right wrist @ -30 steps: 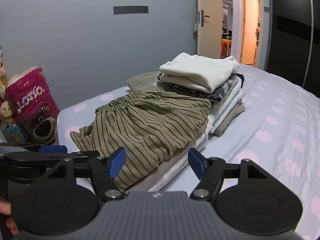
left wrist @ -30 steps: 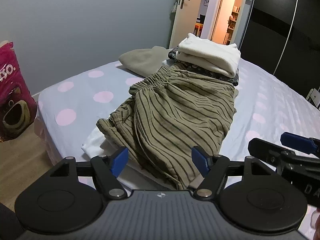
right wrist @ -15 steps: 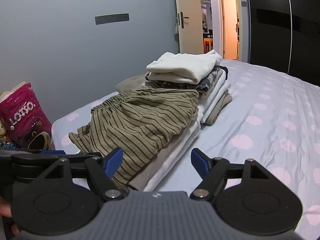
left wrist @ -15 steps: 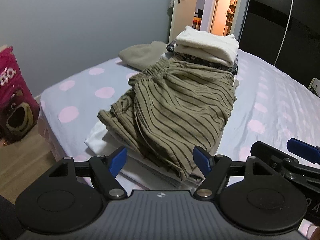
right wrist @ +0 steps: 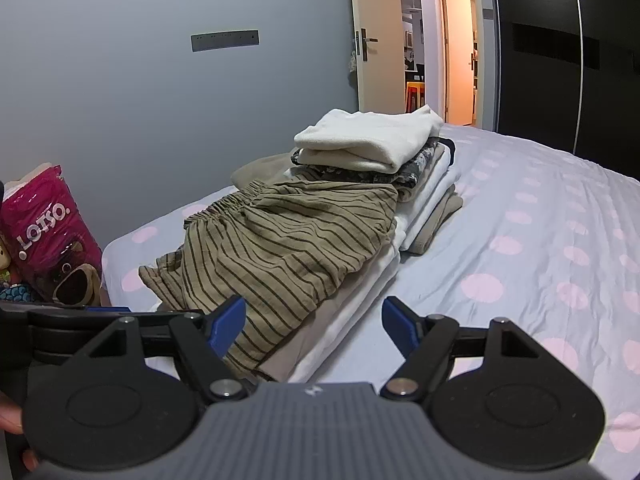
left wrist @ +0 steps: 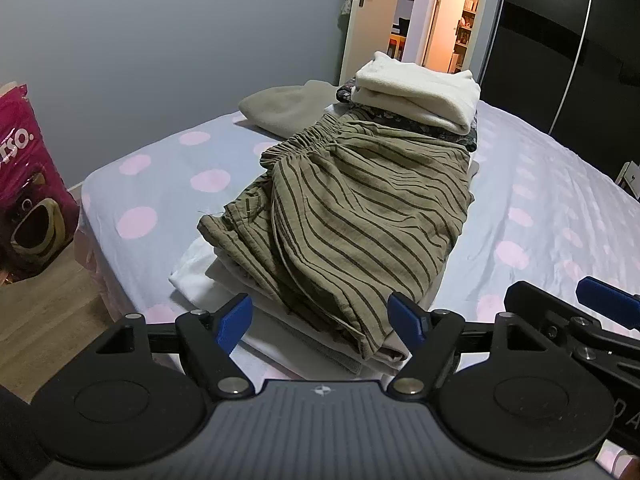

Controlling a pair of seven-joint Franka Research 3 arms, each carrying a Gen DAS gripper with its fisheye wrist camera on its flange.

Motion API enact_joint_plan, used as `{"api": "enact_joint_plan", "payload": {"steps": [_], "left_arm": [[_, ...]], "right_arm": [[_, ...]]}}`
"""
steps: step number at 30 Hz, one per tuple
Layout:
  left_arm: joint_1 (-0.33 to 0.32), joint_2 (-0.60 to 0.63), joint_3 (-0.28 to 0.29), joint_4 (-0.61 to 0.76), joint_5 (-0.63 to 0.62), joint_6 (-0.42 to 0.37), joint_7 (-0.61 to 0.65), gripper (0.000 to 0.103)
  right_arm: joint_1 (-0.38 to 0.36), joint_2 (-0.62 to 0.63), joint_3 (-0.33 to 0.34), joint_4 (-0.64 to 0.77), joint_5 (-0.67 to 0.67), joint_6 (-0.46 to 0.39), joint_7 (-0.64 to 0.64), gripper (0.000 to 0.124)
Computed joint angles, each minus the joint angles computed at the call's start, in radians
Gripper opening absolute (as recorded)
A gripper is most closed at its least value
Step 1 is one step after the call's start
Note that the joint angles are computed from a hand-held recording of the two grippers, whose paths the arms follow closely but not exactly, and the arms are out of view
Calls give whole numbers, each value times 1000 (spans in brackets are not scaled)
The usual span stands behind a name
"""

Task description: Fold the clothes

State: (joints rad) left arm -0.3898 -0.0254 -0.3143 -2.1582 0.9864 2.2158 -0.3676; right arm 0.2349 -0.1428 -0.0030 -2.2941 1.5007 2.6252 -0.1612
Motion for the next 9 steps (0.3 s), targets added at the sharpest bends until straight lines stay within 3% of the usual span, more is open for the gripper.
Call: {"api": "enact_joint_plan", "payload": {"steps": [9], "left_arm": [[-2, -7, -5, -7, 22, -6, -15, 74]], "right_arm": [[-4, -5, -5, -5, 2, -17, 5, 77]]}}
